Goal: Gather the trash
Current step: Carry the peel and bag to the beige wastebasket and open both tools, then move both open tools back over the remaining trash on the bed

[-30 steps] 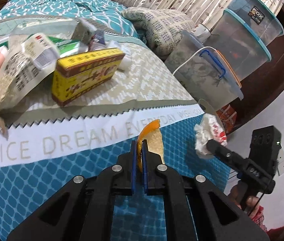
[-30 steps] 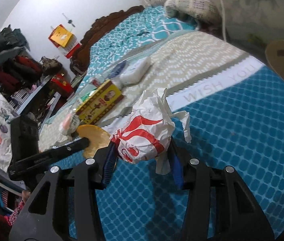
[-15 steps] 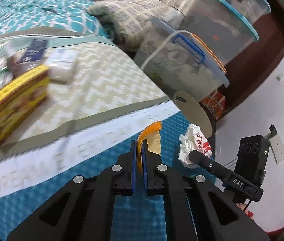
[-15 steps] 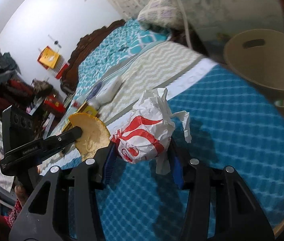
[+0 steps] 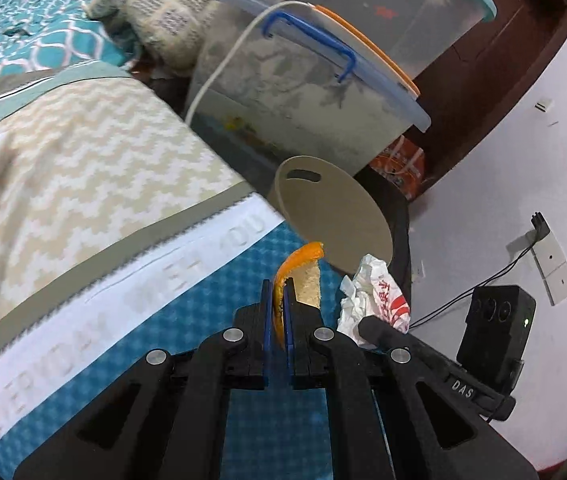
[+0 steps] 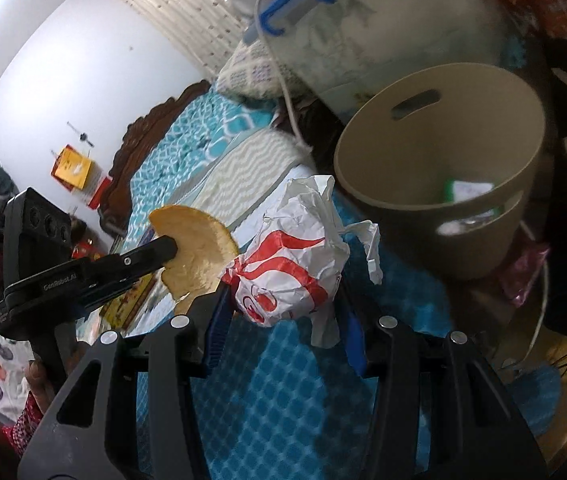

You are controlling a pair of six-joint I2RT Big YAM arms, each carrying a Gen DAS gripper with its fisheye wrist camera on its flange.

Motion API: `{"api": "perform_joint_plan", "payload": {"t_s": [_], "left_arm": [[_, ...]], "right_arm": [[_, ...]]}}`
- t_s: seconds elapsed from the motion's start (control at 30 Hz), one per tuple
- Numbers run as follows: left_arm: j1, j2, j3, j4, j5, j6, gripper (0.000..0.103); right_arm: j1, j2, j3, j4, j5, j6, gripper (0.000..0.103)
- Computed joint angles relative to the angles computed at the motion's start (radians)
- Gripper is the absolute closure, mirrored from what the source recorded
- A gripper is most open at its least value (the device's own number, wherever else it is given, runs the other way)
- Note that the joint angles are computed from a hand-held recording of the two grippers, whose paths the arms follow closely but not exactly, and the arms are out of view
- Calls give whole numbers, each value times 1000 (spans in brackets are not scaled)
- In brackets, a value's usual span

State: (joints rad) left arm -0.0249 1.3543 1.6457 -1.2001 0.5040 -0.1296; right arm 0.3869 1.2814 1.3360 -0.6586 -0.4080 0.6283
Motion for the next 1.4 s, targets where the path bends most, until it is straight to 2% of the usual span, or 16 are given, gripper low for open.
{"api": "perform_joint_plan", "payload": {"t_s": [0.33, 0.57, 0.63, 0.7, 0.73, 0.77, 0.8, 0.83, 0.87, 1.0, 1.1, 1.23, 1.4], "left_arm": [[-107, 172, 192, -11, -45, -40, 98], [-173, 285, 315, -38, -103, -33, 98], [-187, 316, 348, -47, -118, -34, 98], [-200, 349, 383, -58, -132, -31, 98], [-208, 367, 403, -65, -144, -29, 94], [-215, 382, 420, -72, -166, -30, 89], [-218, 389, 427, -75, -179, -33, 74], [-221, 393, 432, -71, -192, -38, 69], [-220, 393, 433, -68, -198, -40, 69], [-203, 344, 393, -37, -205, -33, 69], [-183, 265, 317, 1, -252, -6, 68], [-141, 116, 165, 60, -375, 32, 67], [-52, -38, 15, 69, -504, 48, 65]], "right_arm": [[-93, 39, 61, 9, -6, -29, 53], [-154, 110, 123, -31, -10, -52, 52], [-165, 130, 136, -43, -16, -56, 50], [-172, 154, 154, -61, -8, -64, 41], [-173, 161, 157, -63, -3, -63, 37], [-175, 172, 165, -70, -2, -62, 27], [-178, 178, 167, -70, -1, -55, 23], [-180, 178, 165, -66, 2, -42, 23], [-181, 175, 162, -61, 10, -37, 23], [-178, 139, 129, -23, 34, -19, 23], [-166, 116, 118, -10, 28, -3, 23], [-124, 94, 115, -3, 23, 4, 23], [-31, 93, 134, -14, 15, 3, 23]]}}
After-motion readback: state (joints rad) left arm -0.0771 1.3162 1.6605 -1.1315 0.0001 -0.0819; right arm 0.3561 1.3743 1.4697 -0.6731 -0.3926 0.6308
